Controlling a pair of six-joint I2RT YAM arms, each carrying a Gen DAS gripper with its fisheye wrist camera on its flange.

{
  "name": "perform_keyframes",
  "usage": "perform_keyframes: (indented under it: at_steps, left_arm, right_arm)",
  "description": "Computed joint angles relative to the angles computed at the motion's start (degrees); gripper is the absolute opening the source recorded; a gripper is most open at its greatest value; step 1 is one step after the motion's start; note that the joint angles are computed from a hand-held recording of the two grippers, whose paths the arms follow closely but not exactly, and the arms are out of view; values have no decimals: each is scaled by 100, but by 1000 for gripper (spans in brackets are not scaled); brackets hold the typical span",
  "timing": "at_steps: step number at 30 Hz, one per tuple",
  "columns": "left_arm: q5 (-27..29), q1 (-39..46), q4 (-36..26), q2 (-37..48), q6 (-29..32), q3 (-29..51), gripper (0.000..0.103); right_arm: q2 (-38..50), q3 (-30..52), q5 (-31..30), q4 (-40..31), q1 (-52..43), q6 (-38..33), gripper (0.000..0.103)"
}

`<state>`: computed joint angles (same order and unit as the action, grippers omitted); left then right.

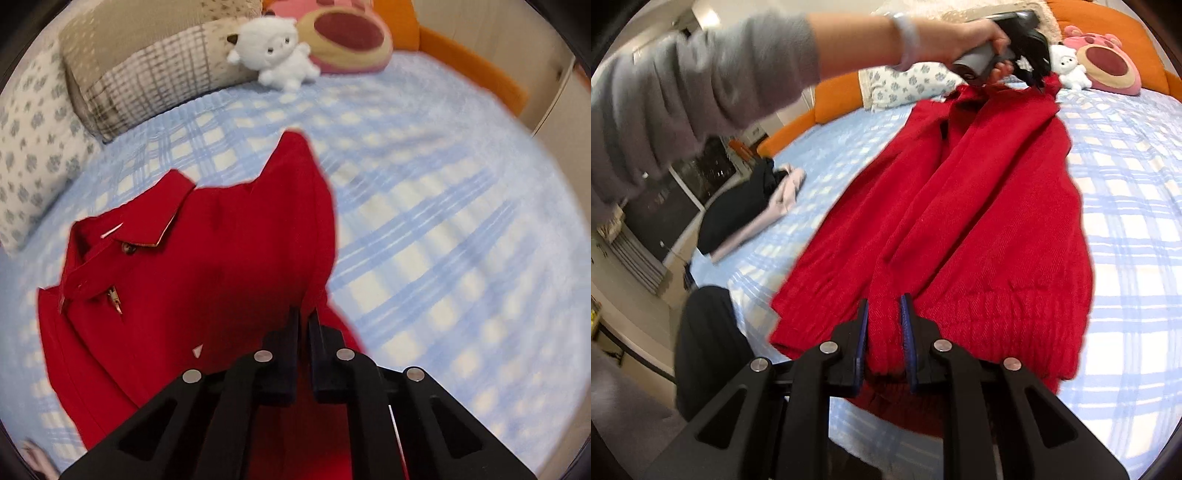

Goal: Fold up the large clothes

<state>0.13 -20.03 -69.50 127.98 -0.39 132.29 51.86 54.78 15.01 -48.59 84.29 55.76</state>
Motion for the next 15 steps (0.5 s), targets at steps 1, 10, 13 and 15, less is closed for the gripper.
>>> perform_keyframes:
  at_steps: [1, 10, 13, 15]
  left_arm:
    - [240, 57, -160, 4, -50, 239, 10]
    - [2013, 1238, -929, -175, 134, 1232, 10]
    - [1958, 1704, -417, -407, 221, 219, 10]
    - [1847, 1920, -34, -493, 353, -343, 10]
  right_arm:
    - [-32, 179, 113, -248, 69, -11, 17]
    - [381, 1228, 518, -1303, 359, -210, 17]
    - [530, 979, 233, -923, 193, -280, 17]
    - [712, 830, 161, -646, 161, -264, 17]
